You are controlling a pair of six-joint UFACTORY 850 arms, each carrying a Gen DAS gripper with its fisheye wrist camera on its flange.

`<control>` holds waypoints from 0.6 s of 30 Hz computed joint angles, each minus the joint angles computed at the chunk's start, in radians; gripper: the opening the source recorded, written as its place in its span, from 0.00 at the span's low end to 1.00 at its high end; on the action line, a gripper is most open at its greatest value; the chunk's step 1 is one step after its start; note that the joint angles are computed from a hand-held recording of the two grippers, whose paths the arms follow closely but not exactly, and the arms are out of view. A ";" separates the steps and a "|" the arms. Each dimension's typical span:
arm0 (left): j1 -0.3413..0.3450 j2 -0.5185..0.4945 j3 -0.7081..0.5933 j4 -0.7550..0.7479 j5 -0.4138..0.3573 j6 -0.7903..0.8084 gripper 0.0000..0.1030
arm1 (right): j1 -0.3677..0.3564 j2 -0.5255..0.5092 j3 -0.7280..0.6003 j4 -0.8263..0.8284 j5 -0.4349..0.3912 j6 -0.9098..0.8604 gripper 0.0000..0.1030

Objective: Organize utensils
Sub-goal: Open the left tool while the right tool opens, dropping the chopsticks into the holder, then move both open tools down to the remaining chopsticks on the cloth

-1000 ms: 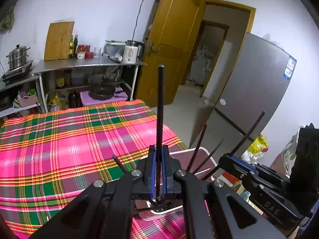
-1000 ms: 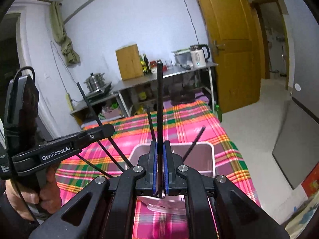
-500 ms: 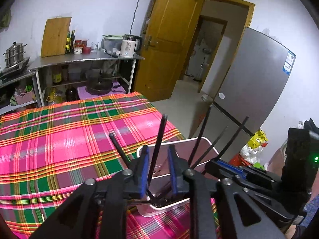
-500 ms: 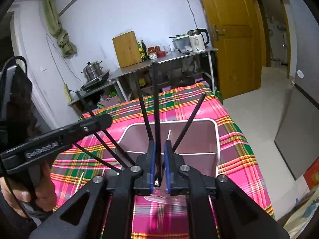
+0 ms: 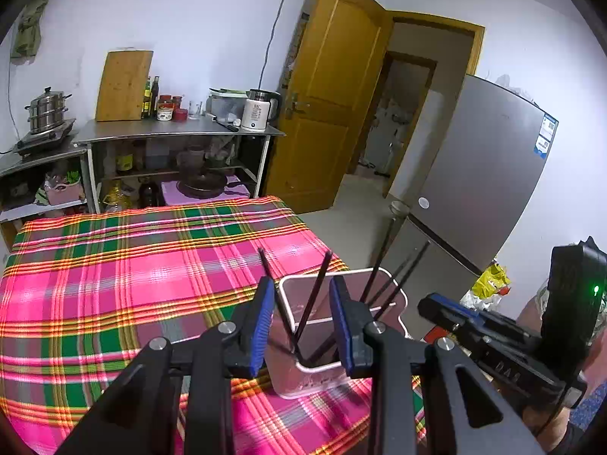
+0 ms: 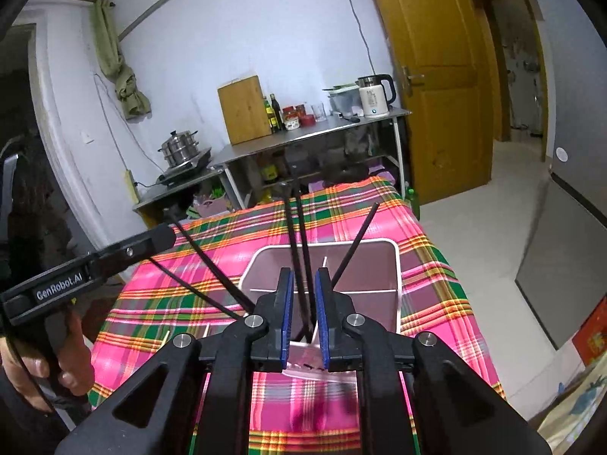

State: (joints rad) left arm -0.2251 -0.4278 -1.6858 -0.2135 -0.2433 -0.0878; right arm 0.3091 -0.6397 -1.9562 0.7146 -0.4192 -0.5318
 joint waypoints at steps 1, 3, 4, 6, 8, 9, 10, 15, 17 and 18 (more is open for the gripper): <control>0.000 0.012 0.016 0.008 0.007 -0.009 0.31 | 0.001 0.015 0.020 0.022 0.007 -0.024 0.11; -0.001 0.039 0.055 0.018 0.024 -0.024 0.31 | 0.003 0.038 0.051 0.053 0.021 -0.062 0.11; -0.001 0.049 0.070 0.023 0.031 -0.031 0.31 | 0.004 0.048 0.065 0.067 0.025 -0.079 0.11; -0.003 0.079 0.112 0.039 0.052 -0.053 0.32 | 0.006 0.064 0.085 0.093 0.028 -0.109 0.12; -0.004 0.106 0.153 0.048 0.071 -0.069 0.35 | 0.009 0.081 0.112 0.118 0.033 -0.142 0.12; -0.004 0.120 0.173 0.045 0.080 -0.070 0.36 | 0.011 0.089 0.124 0.127 0.035 -0.154 0.12; -0.004 0.128 0.186 0.043 0.084 -0.070 0.36 | 0.013 0.094 0.132 0.135 0.035 -0.164 0.12; -0.008 0.195 0.286 0.201 0.119 -0.234 0.37 | 0.022 0.127 0.191 0.179 0.034 -0.220 0.12; -0.010 0.219 0.325 0.316 0.126 -0.353 0.37 | 0.026 0.137 0.212 0.193 0.030 -0.238 0.12; -0.009 0.232 0.346 0.378 0.129 -0.419 0.37 | 0.029 0.141 0.220 0.196 0.026 -0.242 0.12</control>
